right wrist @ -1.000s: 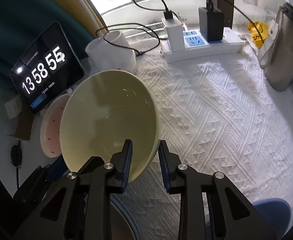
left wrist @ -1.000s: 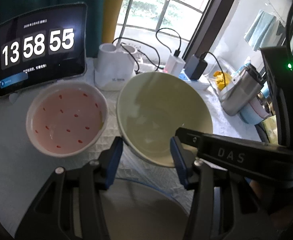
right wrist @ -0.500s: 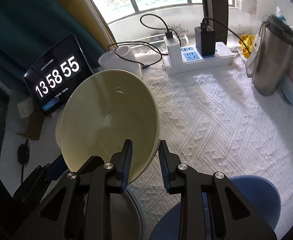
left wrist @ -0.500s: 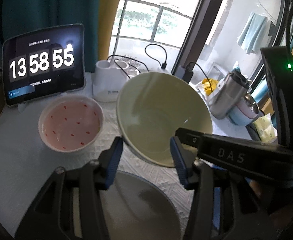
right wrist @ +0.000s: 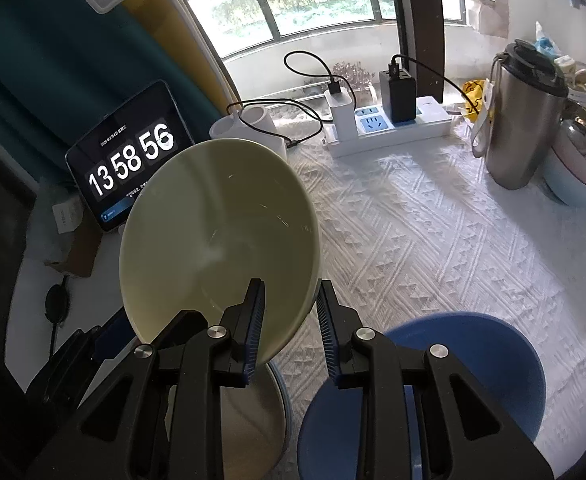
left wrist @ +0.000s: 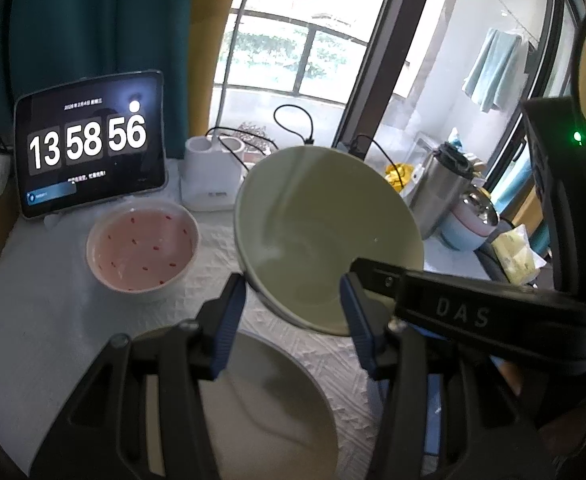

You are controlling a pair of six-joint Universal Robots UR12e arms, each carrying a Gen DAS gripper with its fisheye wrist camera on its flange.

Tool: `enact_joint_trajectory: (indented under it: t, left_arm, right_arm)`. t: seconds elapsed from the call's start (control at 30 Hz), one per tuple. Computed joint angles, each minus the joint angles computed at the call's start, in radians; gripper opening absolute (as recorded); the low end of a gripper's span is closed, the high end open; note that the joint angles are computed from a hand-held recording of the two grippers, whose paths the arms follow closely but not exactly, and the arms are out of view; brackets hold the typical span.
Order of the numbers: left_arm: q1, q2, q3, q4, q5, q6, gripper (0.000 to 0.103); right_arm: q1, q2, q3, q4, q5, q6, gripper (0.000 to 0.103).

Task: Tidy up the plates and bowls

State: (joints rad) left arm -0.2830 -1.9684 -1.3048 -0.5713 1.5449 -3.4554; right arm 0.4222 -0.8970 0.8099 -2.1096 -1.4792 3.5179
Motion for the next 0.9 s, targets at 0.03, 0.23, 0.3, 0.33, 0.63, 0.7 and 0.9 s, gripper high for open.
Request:
enact_joint_trajectory:
  t: [0.03,0.23,0.3,0.33,0.63,0.7,0.9]
  left_arm:
    - [-0.002,0.002,-0.002,0.002,0.001,0.001,0.05]
    - [-0.01,0.011,-0.009,0.01,0.001,0.008,0.05]
    - [-0.013,0.014,-0.011,0.011,0.002,0.01,0.05]
    - [-0.015,0.015,-0.012,0.012,0.003,0.01,0.05]
    - [-0.033,0.019,-0.012,0.014,0.005,0.02,0.05]
    - [-0.036,0.021,-0.013,0.013,0.004,0.023,0.05]
    - [-0.051,0.021,-0.012,0.01,0.003,0.031,0.05]
  right_arm:
    - [0.0,-0.005,0.008,-0.005,-0.001,0.0,0.028]
    - [-0.003,-0.032,0.047,-0.031,0.0,0.006,0.029]
    - [-0.004,-0.04,0.059,-0.04,-0.003,0.007,0.029]
    - [-0.004,-0.044,0.065,-0.044,-0.004,0.007,0.029]
    - [-0.011,-0.085,0.129,-0.081,-0.008,0.022,0.028]
    - [-0.014,-0.096,0.148,-0.091,-0.008,0.026,0.029]
    - [-0.021,-0.128,0.197,-0.115,-0.011,0.038,0.029]
